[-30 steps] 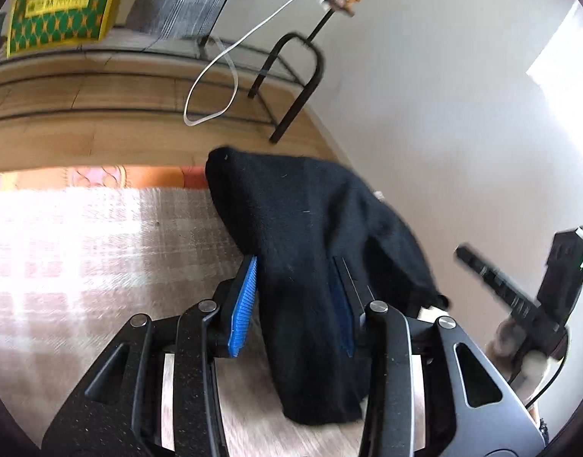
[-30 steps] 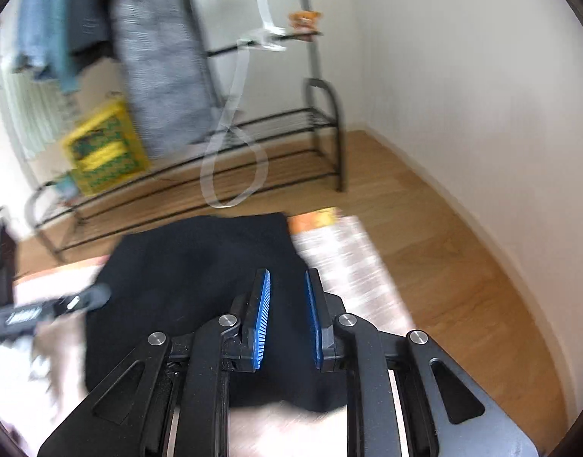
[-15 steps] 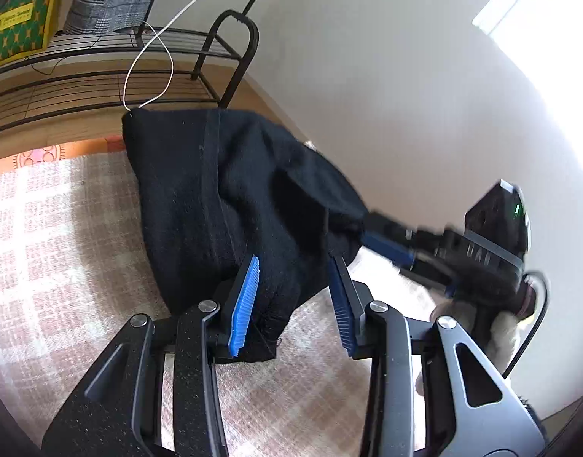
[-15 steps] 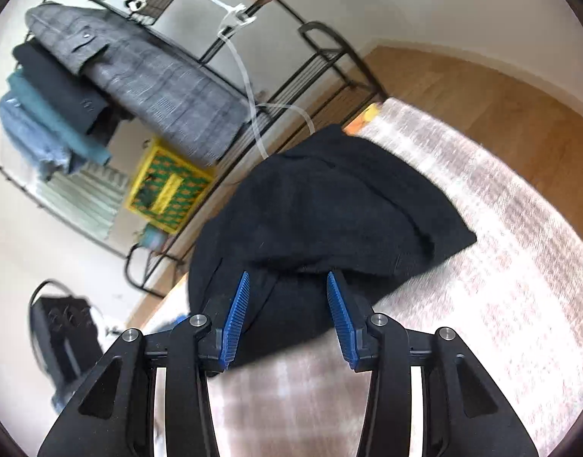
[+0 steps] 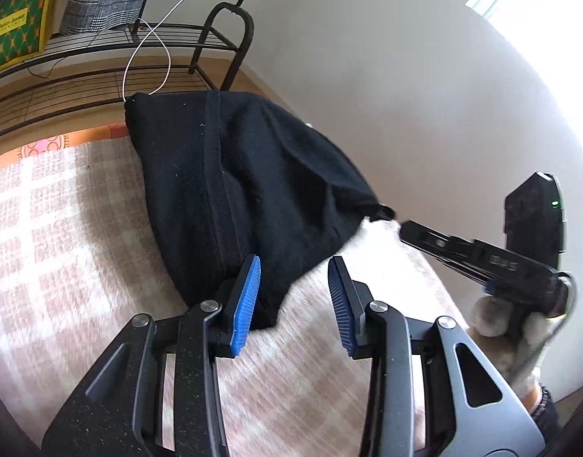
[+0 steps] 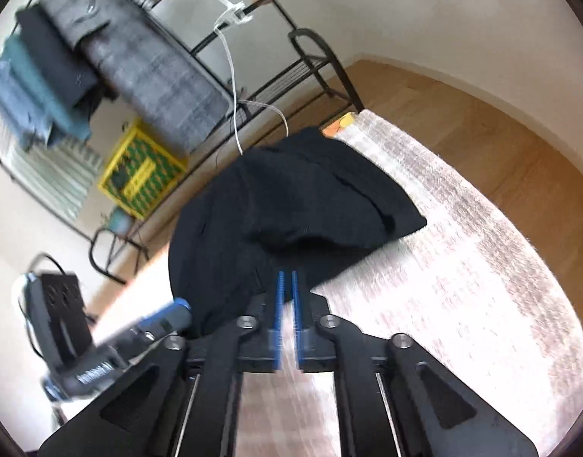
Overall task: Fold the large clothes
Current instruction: 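Lower the bundle onto the mattress end and open both grippers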
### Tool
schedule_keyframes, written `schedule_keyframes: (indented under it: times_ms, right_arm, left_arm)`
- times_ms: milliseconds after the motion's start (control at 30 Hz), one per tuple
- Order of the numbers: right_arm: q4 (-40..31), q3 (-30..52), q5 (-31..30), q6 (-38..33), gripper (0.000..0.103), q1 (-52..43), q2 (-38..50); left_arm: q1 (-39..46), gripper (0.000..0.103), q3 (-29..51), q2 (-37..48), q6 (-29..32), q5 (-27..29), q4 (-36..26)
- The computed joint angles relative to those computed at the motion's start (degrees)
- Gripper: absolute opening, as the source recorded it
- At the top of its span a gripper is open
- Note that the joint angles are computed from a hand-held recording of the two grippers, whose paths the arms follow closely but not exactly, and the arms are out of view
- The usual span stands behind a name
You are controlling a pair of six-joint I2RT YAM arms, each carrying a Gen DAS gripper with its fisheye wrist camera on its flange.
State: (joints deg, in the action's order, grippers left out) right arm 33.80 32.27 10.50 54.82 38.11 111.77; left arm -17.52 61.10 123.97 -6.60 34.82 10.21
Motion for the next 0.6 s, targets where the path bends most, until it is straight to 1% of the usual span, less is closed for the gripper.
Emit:
schedule_keyframes:
  times_ms: [67,133,200,267,300,333,400,433,467,500,533,600]
  right_arm:
    - [-1.81,0.05,4.53,-0.34,0.007,1.96,-1.07]
    - [-2.99,0.05,6.54,-0.96,0.007,3.03,-2.38]
    - [-5.01,0.31,8.13,-0.86,0.007,3.98,-4.24]
    - [-5.94,-1.02,9.69,-0.2,0.007,6.35,-8.14]
    - [-7.48,-1.03,10.58,0.0,0.007,7.61,-9.96]
    - [-10.58,-0.82,12.66,0.35,0.007,9.71,-12.59]
    - [-16.25,0.1,15.98,0.71,0.007,13.15,-16.57]
    - [-21.28,1.07,18.71,1.53,0.007,15.98,-19.78]
    - [-24.75,1.66,20.64,2.28,0.007,18.05,-22.17]
    - [-28.02,2.21,22.49,3.17,0.007,20.13,-24.52]
    - [-33.44,3.43,25.48,4.81,0.007,23.37,-28.02]
    - [-41.01,5.88,29.28,7.48,0.007,27.76,-32.04]
  left_arm:
    - [0.48,0.037,-3.86,-3.78,1.0,-0.48,0.4]
    - [1.2,0.037,-8.77,-9.25,2.96,-0.48,-0.36]
    - [1.84,0.037,-14.03,-15.67,4.91,-1.65,-0.6]
    - [2.75,0.037,-18.57,-23.09,6.37,-1.94,-2.49]
    - [3.35,0.037,-20.82,-27.64,6.92,-1.74,-4.15]
    - [3.87,0.037,-22.26,-30.91,7.46,-1.43,-5.67]
    - [5.06,0.037,-25.29,-41.24,8.37,-1.33,-11.52]
    - [5.73,0.037,-26.03,-45.86,8.91,-1.02,-14.94]
    - [6.29,0.037,-26.53,-49.62,9.24,-0.71,-17.8]
    - [7.14,0.037,-26.83,-55.52,9.82,-0.18,-22.62]
    - [7.68,0.037,-26.82,-60.06,10.2,0.01,-26.49]
    - [8.64,0.037,-25.58,-69.51,10.95,0.24,-35.29]
